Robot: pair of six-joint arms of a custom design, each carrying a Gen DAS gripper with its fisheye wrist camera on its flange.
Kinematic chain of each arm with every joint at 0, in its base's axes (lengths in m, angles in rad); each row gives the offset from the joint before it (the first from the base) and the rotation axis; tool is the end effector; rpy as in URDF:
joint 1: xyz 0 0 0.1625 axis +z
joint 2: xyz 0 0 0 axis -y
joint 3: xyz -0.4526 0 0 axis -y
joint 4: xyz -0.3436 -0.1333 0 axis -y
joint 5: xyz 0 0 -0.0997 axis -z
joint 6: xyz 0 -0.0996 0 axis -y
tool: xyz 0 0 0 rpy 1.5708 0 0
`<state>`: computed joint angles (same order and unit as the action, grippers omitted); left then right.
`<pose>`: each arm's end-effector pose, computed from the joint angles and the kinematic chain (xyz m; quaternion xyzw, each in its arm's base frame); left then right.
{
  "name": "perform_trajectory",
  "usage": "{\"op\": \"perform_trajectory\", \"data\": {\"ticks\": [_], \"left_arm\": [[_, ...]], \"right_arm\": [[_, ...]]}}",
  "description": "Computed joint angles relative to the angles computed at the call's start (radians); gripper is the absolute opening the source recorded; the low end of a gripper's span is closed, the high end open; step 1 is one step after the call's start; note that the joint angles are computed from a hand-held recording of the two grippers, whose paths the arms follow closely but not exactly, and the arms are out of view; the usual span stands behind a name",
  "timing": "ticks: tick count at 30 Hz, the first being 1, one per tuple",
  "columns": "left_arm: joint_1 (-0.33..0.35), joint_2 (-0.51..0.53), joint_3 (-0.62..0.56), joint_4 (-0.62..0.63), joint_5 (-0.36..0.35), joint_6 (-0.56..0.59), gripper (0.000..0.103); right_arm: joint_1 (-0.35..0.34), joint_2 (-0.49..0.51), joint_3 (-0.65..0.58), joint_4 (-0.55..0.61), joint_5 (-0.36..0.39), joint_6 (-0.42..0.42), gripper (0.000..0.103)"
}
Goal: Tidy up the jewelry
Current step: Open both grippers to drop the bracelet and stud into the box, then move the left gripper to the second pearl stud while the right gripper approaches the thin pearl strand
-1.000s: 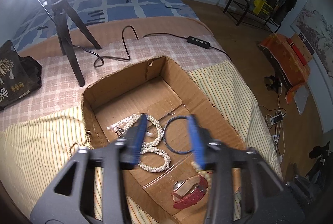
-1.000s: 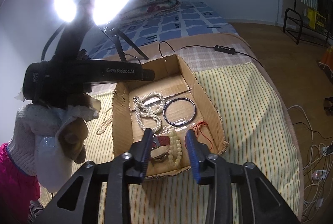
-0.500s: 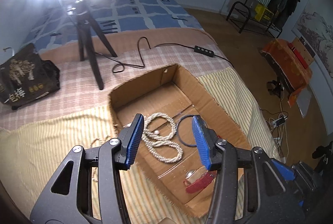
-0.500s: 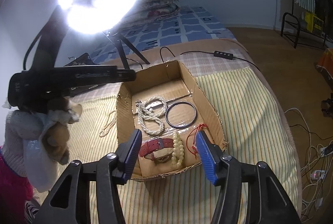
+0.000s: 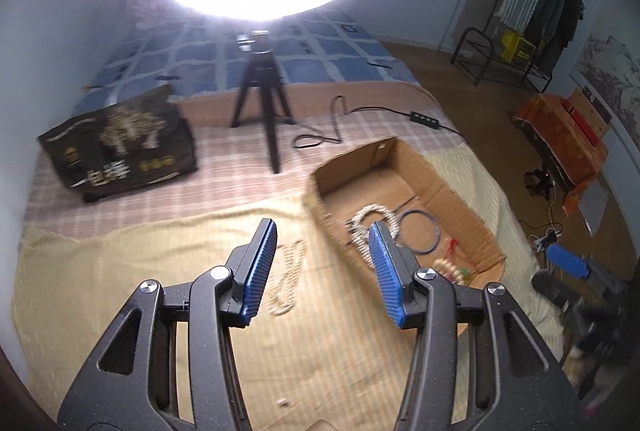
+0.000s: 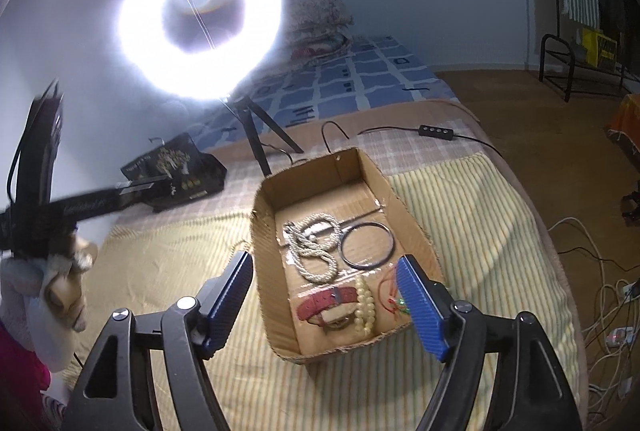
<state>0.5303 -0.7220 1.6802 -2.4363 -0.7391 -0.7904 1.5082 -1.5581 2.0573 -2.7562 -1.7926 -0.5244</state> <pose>-0.4391 -0.4973 0.1045 0.1325 0.9043 -0.2941 0.2795 0.0833 -0.4522 0.4386 0.1779 -0.9196 0.2899 0.1965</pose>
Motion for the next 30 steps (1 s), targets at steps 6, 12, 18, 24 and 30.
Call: {"op": "perform_trajectory", "data": {"ticks": [6, 12, 18, 24, 30], "left_arm": [[-0.018, -0.103, 0.147, 0.006, -0.013, -0.071, 0.049], [-0.030, -0.168, 0.270, -0.029, -0.063, -0.102, 0.049], [-0.040, -0.184, 0.348, -0.063, -0.122, -0.112, 0.049], [-0.041, -0.170, 0.402, -0.111, -0.190, -0.091, 0.049], [-0.034, -0.140, 0.430, -0.148, -0.255, -0.063, 0.049]], "right_arm": [[0.018, 0.013, -0.004, 0.019, 0.018, 0.030, 0.077], [0.052, 0.047, -0.012, 0.037, 0.028, 0.061, 0.077], [0.087, 0.106, -0.028, 0.099, 0.033, 0.088, 0.077], [0.111, 0.175, -0.037, 0.142, 0.034, 0.101, 0.074], [0.129, 0.255, -0.054, 0.158, 0.026, 0.131, 0.062]]}}
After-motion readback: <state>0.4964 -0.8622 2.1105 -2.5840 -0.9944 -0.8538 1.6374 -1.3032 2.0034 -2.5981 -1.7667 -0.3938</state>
